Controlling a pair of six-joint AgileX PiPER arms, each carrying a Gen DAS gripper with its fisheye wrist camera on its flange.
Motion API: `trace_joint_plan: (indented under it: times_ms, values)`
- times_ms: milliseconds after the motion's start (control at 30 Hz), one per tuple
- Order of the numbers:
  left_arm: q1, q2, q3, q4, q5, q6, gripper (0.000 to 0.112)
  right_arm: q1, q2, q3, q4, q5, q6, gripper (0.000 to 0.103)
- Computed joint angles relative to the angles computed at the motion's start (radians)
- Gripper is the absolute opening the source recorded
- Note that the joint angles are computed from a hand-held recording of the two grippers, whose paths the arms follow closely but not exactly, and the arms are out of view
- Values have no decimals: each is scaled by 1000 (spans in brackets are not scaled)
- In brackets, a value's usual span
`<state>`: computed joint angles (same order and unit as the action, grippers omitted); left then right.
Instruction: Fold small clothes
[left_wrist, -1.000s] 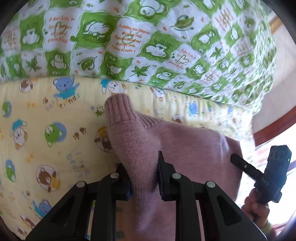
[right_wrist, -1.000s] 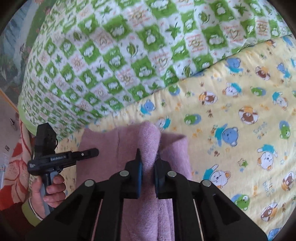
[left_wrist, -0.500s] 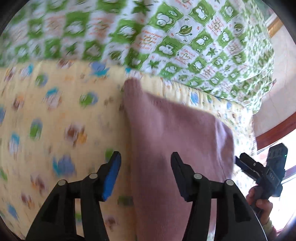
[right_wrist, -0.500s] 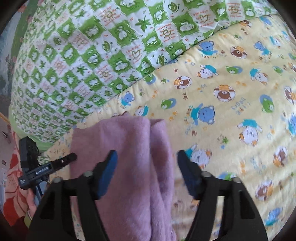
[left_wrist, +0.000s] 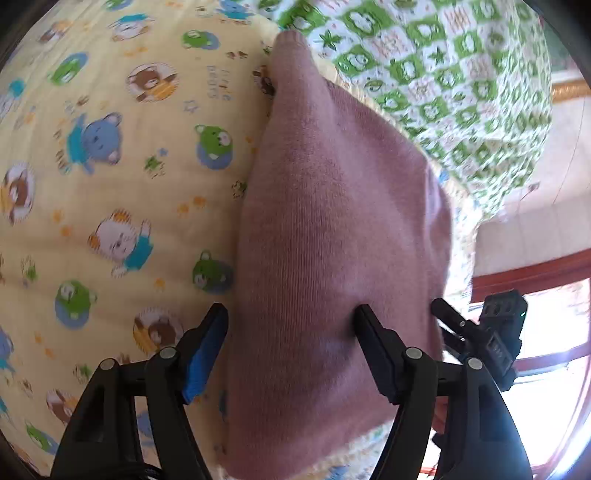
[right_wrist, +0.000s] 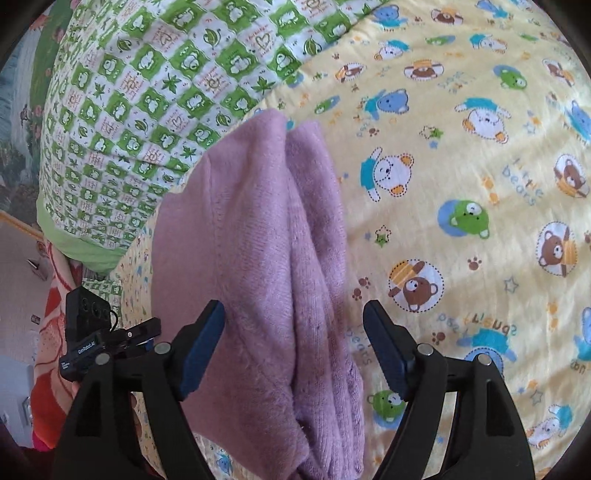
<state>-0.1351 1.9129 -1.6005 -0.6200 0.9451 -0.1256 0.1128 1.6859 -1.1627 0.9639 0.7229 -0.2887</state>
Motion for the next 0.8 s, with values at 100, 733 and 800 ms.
trace_joint_plan:
  times_ms: [100, 733, 800]
  values:
    - [-14, 44, -45, 13, 3, -9, 73, -12, 32, -9, 36, 13, -39, 78]
    - [-23, 41, -1, -124, -76, 86, 38, -10, 30, 15, 226, 45, -181, 29]
    - [-28, 18, 3, -107, -74, 75, 38, 1, 1, 22, 239, 36, -181, 29]
